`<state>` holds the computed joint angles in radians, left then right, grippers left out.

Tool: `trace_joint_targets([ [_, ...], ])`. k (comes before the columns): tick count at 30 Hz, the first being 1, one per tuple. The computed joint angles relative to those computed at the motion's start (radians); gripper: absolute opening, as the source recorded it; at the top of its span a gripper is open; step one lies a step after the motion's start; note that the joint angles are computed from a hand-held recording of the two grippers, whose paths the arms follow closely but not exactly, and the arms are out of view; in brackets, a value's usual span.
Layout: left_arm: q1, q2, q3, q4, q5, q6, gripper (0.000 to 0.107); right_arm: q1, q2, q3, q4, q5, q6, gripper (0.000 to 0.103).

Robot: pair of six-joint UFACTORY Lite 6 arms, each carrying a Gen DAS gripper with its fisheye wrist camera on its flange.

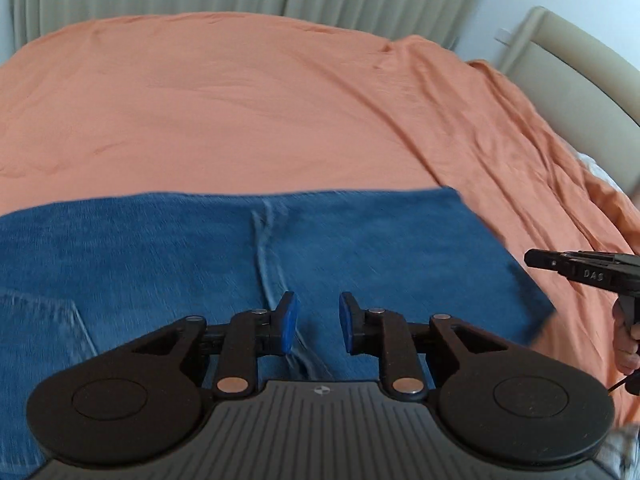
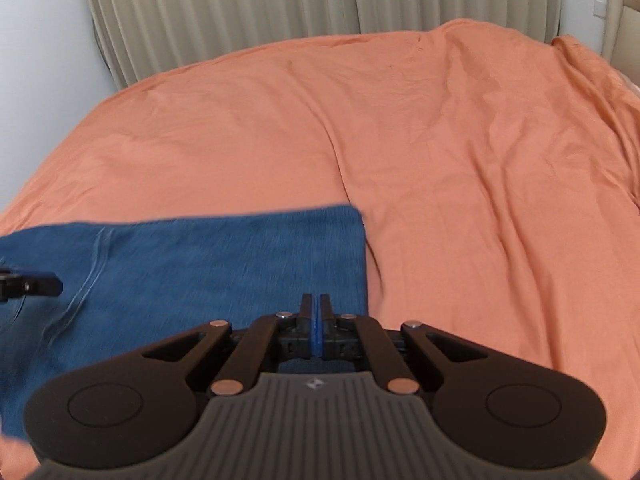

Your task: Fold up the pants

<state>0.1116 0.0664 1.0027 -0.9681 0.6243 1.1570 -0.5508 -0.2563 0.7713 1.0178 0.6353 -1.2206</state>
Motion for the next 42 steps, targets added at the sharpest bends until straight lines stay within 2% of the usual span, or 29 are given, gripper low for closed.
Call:
trace_joint_targets([
  [3,-0.007,-0.063,-0.094,-0.007,-0.012,0.001,0.025,-0.084,-0.141,-0.151,0.035,0.051,-0.050,0.000],
  [7,-0.027,-0.059,-0.158,-0.011,-0.074,-0.038,0.024,-0.086,-0.152,-0.249,0.145,-0.015,-0.157,0.000],
  [12,-0.071,-0.013,-0.148,0.051,-0.171,-0.161,0.012,-0.041,-0.035,-0.271,0.229,-0.084,-0.251,0.000],
  [16,-0.087,0.014,-0.138,0.069,-0.198,-0.205,0.012,-0.012,0.001,-0.291,0.317,-0.128,-0.352,0.000],
  [21,-0.112,0.000,-0.157,0.073,-0.248,-0.197,0.014,-0.007,-0.011,-0.300,0.344,-0.134,-0.381,0.000],
  [23,-0.100,-0.038,-0.186,0.037,-0.245,-0.134,0.014,-0.007,-0.036,-0.317,0.363,-0.137,-0.406,0.000],
  [27,-0.006,-0.141,-0.232,0.013,-0.140,-0.076,0.027,-0.043,-0.161,-0.376,0.368,-0.105,-0.441,0.000],
  [28,0.029,-0.169,-0.244,0.013,-0.106,-0.061,0.027,-0.061,-0.199,-0.390,0.361,-0.082,-0.444,0.001],
  [30,0.117,-0.217,-0.250,0.032,-0.028,-0.053,0.030,-0.094,-0.268,-0.408,0.337,-0.020,-0.438,0.021],
  [33,0.275,-0.245,-0.216,0.043,0.110,-0.061,0.037,-0.078,-0.354,-0.412,0.283,0.030,-0.405,0.025],
  [36,0.459,-0.235,-0.162,0.025,0.239,-0.050,0.051,0.000,-0.427,-0.397,0.189,0.047,-0.274,0.025],
  [38,0.577,-0.199,-0.117,0.022,0.305,-0.058,0.052,0.083,-0.471,-0.378,0.123,0.043,-0.167,0.025],
  [42,0.799,-0.104,-0.027,-0.014,0.361,-0.087,0.052,0.353,-0.507,-0.312,-0.034,-0.064,0.074,0.025],
])
